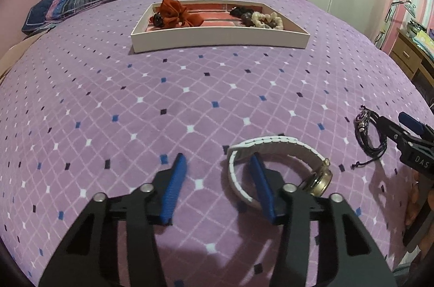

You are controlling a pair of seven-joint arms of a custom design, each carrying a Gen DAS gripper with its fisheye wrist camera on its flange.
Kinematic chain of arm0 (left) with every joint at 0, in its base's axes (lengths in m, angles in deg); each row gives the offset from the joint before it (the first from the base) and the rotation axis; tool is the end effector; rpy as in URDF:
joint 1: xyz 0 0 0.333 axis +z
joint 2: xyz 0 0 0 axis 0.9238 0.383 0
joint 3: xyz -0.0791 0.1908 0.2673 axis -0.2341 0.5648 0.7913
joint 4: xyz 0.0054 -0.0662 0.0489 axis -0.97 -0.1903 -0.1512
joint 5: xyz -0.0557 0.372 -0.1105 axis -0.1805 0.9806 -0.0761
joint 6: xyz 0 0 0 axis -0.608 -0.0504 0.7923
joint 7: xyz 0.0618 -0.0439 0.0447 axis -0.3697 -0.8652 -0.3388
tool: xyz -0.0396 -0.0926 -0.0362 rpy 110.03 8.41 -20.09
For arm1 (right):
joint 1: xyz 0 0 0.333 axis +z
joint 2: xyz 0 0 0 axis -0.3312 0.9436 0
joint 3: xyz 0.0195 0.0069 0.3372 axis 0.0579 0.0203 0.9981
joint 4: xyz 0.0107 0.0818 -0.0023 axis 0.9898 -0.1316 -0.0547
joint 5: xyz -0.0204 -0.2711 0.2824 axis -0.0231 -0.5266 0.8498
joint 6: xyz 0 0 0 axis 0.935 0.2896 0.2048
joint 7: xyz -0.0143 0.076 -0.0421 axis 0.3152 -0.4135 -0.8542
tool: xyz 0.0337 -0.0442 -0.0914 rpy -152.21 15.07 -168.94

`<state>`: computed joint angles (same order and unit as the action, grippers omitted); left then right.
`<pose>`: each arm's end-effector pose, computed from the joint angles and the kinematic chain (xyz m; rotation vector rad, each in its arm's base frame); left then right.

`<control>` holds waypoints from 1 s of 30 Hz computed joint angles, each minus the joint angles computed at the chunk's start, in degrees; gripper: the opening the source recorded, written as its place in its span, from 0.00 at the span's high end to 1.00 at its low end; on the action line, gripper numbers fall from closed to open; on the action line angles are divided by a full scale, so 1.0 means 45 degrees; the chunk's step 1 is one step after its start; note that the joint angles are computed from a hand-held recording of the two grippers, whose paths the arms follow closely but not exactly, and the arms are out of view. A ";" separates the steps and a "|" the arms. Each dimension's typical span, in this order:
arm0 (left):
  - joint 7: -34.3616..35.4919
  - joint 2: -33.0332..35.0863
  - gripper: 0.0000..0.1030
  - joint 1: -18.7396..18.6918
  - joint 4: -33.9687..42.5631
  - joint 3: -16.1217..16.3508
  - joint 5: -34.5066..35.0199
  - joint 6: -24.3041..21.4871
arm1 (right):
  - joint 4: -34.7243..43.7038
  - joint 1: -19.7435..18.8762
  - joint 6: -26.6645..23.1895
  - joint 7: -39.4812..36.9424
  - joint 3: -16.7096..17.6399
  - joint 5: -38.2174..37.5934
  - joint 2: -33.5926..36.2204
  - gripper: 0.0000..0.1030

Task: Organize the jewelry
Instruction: 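Move the left tool to the white-strap watch while the right tool reaches the black leather bracelet, then close the left tool on the watch strap while the right tool grips the leather bracelet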

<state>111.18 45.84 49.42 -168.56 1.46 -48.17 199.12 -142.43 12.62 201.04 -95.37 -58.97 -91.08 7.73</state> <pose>0.5470 -0.3304 0.5153 -1.5280 2.1921 -0.8417 0.5160 0.3774 0.4571 -1.5436 1.8906 -0.8323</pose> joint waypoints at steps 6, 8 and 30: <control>0.0382 0.0083 0.67 -0.0004 0.0156 -0.0116 -0.0347 -0.0186 | 0.0245 -0.0045 0.0109 -0.0731 -0.0002 0.0669 0.0268 0.28; 0.0325 0.0094 0.67 -0.0052 0.0182 -0.0079 -0.0258 -0.0231 | 0.0303 -0.0020 0.0119 -0.0896 -0.0045 0.0886 0.0338 0.31; -0.0368 0.0041 0.88 -0.0269 0.0003 0.0022 0.0403 0.0085 | 0.0706 0.0478 -0.0003 -0.1657 -0.0260 0.0604 0.0641 0.93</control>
<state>109.52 46.02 48.21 -168.55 1.55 -46.35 199.51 -139.25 14.77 201.03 -102.83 -60.14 -88.36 10.61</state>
